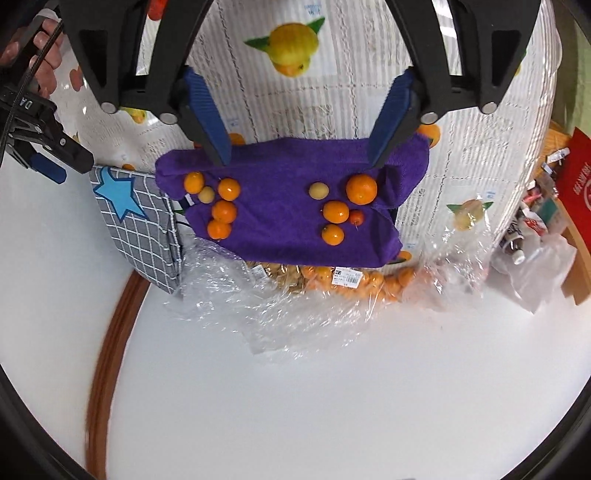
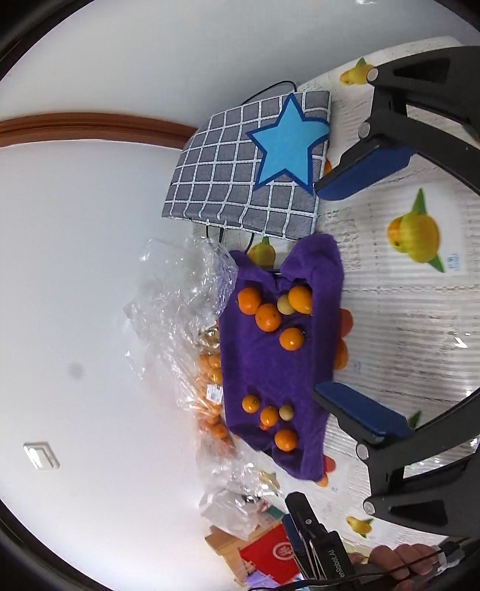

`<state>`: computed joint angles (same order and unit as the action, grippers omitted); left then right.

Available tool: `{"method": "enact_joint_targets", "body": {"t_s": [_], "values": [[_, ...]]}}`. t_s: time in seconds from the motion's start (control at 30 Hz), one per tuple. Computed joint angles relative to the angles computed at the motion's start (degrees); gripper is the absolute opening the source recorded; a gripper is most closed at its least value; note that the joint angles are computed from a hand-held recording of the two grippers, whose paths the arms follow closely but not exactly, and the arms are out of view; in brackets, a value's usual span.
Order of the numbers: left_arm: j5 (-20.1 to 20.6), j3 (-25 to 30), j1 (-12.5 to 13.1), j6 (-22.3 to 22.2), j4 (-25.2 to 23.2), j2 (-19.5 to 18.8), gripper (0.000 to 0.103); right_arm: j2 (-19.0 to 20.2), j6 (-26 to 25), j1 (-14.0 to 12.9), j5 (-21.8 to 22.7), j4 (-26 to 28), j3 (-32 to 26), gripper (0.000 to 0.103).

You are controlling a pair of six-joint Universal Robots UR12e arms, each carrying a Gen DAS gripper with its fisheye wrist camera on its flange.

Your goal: Organize fruits

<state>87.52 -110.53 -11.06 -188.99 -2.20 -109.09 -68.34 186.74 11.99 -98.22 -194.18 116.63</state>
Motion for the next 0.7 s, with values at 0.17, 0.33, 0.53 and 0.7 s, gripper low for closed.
{"method": "enact_joint_targets", "body": {"t_s": [0.17, 0.33, 0.53, 0.7], "values": [[1.6, -2.4, -1.1, -1.1, 2.8, 1.6, 0.081, -1.6, -1.4, 1.0, -2.1, -2.6, 2.8, 0.102], [1.8, -3.8, -1.4, -2.0, 4.4, 2.3, 0.081, -3.0, -1.4, 1.8, -4.0, -2.9, 4.6, 0.102], [2.2, -4.9, -1.3, -2.2, 5.5, 3.1, 0.081, -3.5, -0.2, 1.9, -3.2, -4.1, 5.6, 0.102], [3.2, -5.2, -1.4, -2.3, 6.3, 3.3, 0.081, -3.5, -0.4, 2.0, -3.3, -4.1, 5.7, 0.102]]}}
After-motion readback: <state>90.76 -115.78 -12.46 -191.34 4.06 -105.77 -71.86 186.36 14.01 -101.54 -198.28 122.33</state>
